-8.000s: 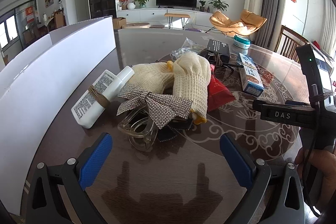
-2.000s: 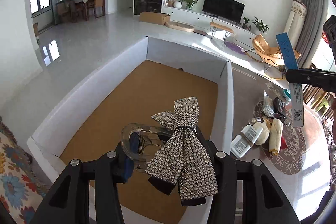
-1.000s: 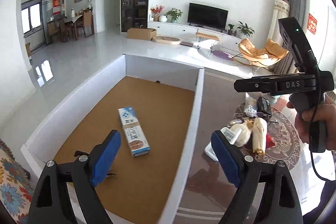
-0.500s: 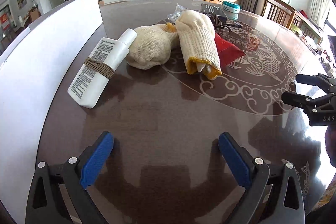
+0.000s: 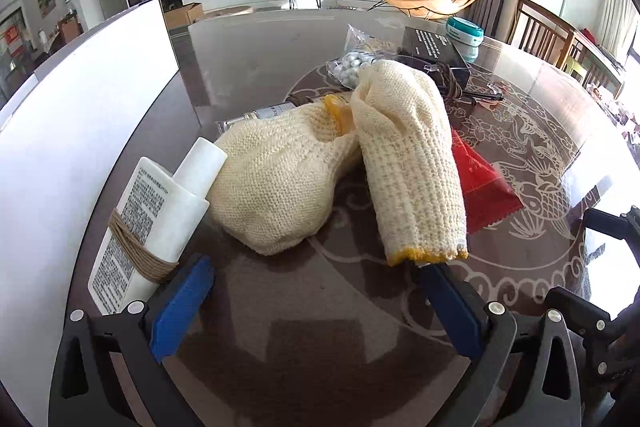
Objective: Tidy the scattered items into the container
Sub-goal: 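Return both grippers to the table above the gloves and red packet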
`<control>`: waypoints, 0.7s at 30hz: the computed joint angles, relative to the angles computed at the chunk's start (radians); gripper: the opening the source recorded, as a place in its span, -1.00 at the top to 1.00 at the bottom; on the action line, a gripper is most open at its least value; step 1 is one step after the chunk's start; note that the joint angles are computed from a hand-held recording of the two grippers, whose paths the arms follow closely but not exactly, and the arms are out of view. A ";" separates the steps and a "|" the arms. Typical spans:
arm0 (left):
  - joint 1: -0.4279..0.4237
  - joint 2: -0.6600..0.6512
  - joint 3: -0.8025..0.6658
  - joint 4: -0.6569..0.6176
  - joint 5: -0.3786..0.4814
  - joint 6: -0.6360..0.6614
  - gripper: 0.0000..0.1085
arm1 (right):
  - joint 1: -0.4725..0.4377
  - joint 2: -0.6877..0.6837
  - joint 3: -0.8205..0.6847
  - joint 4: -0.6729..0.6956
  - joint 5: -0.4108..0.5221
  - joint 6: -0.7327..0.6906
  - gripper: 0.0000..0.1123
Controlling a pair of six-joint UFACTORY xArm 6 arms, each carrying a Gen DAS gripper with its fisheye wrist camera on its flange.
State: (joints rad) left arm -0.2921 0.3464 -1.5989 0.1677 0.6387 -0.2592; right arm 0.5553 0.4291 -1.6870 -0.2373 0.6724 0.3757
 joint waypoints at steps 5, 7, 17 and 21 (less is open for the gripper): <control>0.004 0.008 -0.015 -0.027 0.005 0.032 -0.90 | 0.000 -0.001 0.001 -0.001 -0.001 0.002 -0.83; 0.004 0.007 -0.014 -0.027 0.005 0.032 -0.90 | 0.000 0.000 0.001 -0.001 -0.001 0.002 -0.83; 0.004 0.007 -0.014 -0.026 0.005 0.031 -0.90 | 0.000 0.001 0.000 0.000 -0.001 0.002 -0.83; 0.004 0.008 -0.015 -0.026 0.006 0.031 -0.90 | 0.000 0.001 0.000 0.000 -0.001 0.002 -0.83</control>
